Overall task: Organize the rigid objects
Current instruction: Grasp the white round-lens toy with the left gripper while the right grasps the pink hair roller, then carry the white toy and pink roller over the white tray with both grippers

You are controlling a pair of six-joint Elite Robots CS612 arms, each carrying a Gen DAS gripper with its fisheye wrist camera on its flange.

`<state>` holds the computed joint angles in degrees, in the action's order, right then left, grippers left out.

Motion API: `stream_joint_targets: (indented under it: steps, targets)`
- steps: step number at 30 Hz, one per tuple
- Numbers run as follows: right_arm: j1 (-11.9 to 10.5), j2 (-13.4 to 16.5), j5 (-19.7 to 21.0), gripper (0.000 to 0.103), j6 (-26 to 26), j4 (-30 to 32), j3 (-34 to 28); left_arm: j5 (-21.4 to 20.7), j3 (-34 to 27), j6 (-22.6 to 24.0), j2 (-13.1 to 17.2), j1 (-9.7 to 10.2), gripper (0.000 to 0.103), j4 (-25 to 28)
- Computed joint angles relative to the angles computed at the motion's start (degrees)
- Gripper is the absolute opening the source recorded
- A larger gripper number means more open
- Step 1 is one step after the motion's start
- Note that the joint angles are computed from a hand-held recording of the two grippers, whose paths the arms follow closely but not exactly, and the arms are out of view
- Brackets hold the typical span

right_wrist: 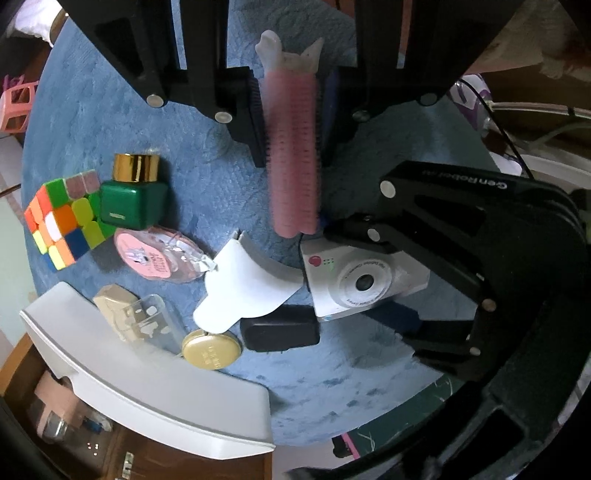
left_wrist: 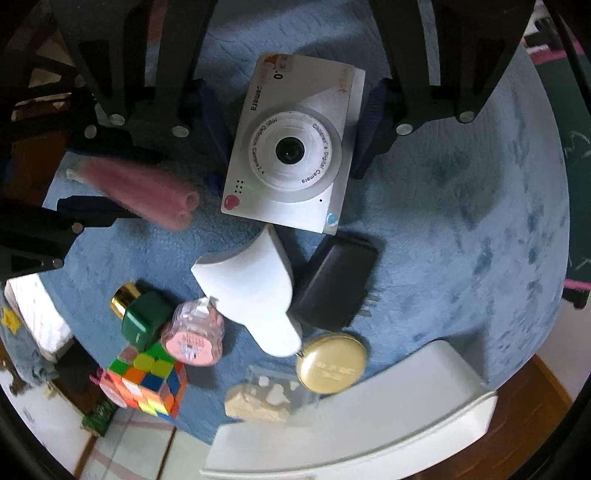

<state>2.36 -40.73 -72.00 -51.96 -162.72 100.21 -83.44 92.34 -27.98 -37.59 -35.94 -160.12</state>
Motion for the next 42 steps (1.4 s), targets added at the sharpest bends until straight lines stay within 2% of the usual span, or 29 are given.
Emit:
stream_joint_targets:
  steps: [5, 10, 13, 17, 20, 27, 30, 36, 42]
  targets:
    - [-0.61, -1.28, 1.30, 0.026, 0.58, -1.66, 1.17, 1.11, 2.08, -6.22, -2.67, -0.61, 0.064, 0.77]
    - [-1.91, -3.14, 4.17, 0.026, 4.05, -1.81, 1.86, 2.86, 3.07, -11.47, -5.39, -1.11, 0.064, 2.04]
    - [-2.66, -4.29, 5.58, 0.026, 6.00, -3.19, 2.38, 5.50, 4.03, -14.82, -7.57, -1.49, 0.064, 3.27]
    - [-4.05, -5.76, 8.16, 0.026, 8.74, -4.35, 2.79, 7.17, 2.96, -18.15, -8.92, -1.08, 0.064, 3.86]
    - [-4.52, -6.13, 9.21, 0.026, 11.80, -5.23, 1.74, 10.40, 1.74, -18.10, -9.63, -1.12, 0.064, 3.73]
    - [-5.66, -7.75, 12.53, 0.026, 18.50, -6.40, -0.22, 17.38, -0.47, -15.45, -11.54, -1.24, 0.064, -0.87]
    - [-5.88, -8.21, 13.51, 0.026, 21.32, -7.16, -1.47, 18.53, -1.74, -14.19, -11.45, -0.89, 0.064, -2.12]
    - [-5.67, -8.63, 14.05, 0.026, 25.98, -5.91, -5.68, 20.67, -4.91, -13.68, -11.17, 0.31, 0.064, -1.29]
    - [-4.77, -7.90, 14.01, 0.026, 29.22, -5.82, -10.80, 20.83, -9.41, -11.67, -9.95, 2.30, 0.064, 0.12]
